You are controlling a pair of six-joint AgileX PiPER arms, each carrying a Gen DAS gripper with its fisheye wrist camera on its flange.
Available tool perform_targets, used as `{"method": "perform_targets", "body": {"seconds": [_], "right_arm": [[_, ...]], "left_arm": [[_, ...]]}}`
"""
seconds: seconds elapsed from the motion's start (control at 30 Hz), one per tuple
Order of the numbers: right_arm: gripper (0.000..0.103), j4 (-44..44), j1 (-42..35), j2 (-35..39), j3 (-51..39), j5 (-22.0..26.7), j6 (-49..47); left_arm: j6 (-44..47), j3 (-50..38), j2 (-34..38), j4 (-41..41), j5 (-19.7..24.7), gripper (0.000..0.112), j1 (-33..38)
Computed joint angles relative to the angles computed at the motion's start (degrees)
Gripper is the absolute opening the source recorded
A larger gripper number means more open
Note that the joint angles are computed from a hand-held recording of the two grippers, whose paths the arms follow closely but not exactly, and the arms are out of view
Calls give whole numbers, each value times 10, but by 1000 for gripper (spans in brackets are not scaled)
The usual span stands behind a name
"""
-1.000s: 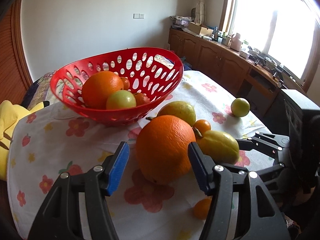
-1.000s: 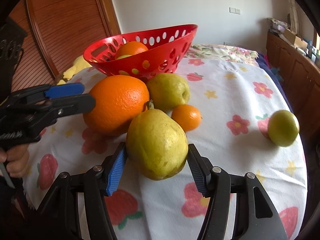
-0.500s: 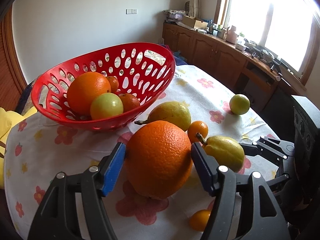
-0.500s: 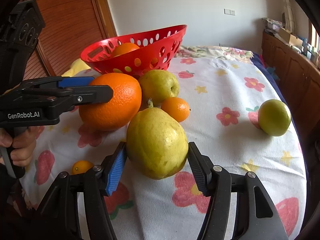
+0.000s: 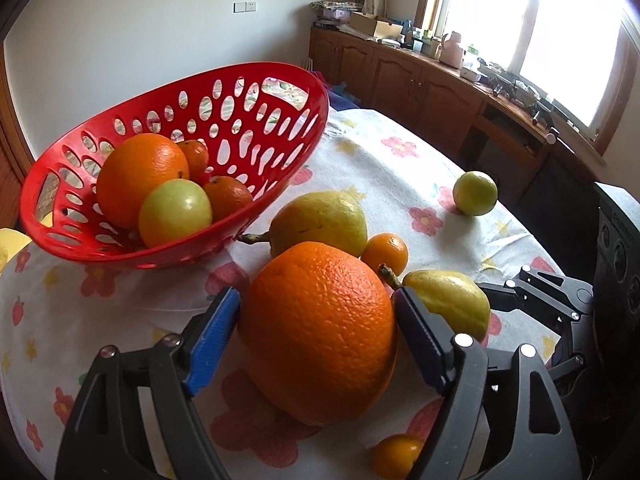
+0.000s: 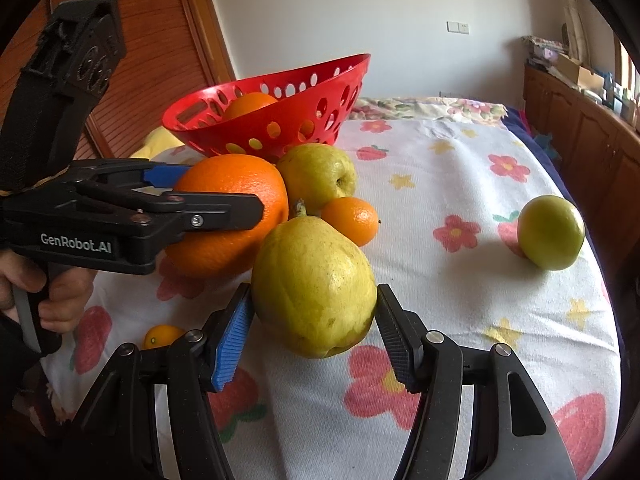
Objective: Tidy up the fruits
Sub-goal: 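Straddle the large orange with the left tool while the right tool straddles the yellow pear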
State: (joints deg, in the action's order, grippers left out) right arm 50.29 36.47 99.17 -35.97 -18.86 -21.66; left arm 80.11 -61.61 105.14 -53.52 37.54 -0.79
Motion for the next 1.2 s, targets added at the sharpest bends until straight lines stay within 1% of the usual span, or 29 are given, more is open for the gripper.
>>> {"method": "perform_targets", "body": {"seconds": [0.23,0.37,0.7,0.83,0.97,1.2], "right_arm": [[62,8,4,1,1,-6,-6],[62,11,4,1,1,-7,-10],[63,18,5,3,-2,-3,-20],[63,13,5,5,-3,-2,-14],[63,15,7,7,-4,-3,-15],[63,16,7,8,-5,-4,-17]], "left_arm": [[-7,-1,1,5,-1,80,-3],[-28,-4,4,2,9,80,5],[49,59,-35,-57,-2,77,33],[58,71,-46,-59,8,78,48],[62,67,-42,-59,18,79,55],[56,61,-33,-67,16,80,51]]}}
